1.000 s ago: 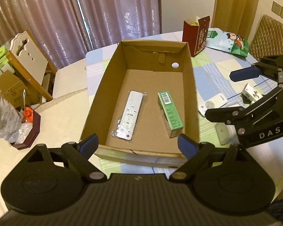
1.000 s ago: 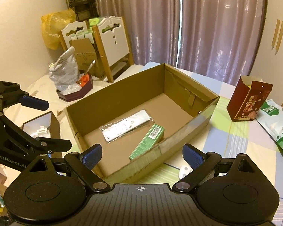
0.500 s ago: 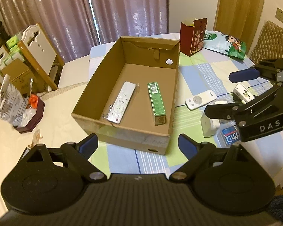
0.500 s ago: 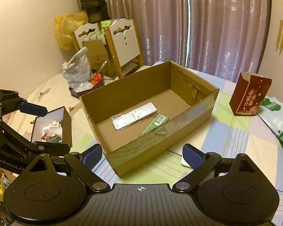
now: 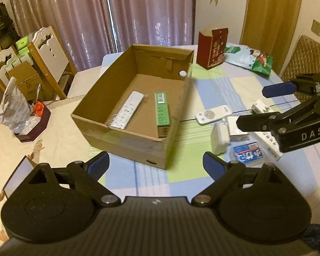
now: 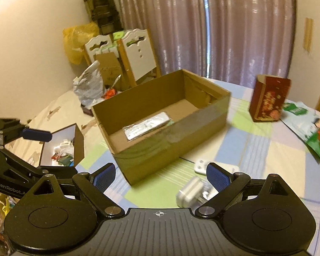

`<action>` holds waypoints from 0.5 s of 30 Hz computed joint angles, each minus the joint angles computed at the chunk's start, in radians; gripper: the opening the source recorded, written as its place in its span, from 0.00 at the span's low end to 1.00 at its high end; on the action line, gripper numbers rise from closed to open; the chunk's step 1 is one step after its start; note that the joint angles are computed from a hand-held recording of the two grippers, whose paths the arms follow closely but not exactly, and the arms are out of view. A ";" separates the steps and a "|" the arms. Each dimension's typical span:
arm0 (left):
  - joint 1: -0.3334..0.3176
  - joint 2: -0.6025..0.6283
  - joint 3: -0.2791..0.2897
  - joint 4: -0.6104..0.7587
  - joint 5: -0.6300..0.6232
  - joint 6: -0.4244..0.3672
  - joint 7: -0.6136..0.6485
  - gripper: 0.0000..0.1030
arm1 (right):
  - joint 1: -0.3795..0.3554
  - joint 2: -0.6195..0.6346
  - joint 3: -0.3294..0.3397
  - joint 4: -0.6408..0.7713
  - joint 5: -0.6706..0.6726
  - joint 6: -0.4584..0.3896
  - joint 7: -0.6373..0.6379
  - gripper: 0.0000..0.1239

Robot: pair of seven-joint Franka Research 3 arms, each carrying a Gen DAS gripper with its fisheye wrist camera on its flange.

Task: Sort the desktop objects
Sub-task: 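Withdraw both tools from the cardboard box back toward the remaining objects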

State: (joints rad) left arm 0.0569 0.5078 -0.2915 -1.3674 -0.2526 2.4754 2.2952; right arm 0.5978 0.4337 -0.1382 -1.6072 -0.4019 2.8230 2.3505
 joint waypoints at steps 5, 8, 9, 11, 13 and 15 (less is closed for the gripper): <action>0.013 -0.090 -0.022 -0.162 -0.057 0.101 0.015 0.90 | 0.040 -0.104 -0.063 -0.150 -0.111 0.031 0.173 0.76; 0.007 -0.120 -0.022 -0.219 -0.074 0.129 0.016 0.90 | 0.032 -0.157 -0.064 -0.215 -0.182 0.032 0.263 0.76; 0.004 -0.128 -0.021 -0.234 -0.077 0.135 0.014 0.90 | 0.027 -0.171 -0.061 -0.232 -0.203 0.032 0.289 0.76; -0.004 -0.136 -0.017 -0.248 -0.078 0.136 0.006 0.90 | 0.014 -0.199 -0.052 -0.265 -0.240 0.033 0.333 0.76; -0.010 -0.141 -0.016 -0.261 -0.079 0.137 0.002 0.90 | -0.004 -0.226 -0.036 -0.300 -0.266 0.031 0.363 0.76; -0.014 -0.145 -0.017 -0.270 -0.081 0.137 0.005 0.90 | -0.024 -0.255 -0.019 -0.339 -0.288 0.025 0.390 0.76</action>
State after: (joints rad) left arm 0.0433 0.3631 -0.3082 -1.6378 -0.3340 2.6128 2.3000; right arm 0.5738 0.1791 -0.1568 -1.9467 -0.6899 2.8481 2.7400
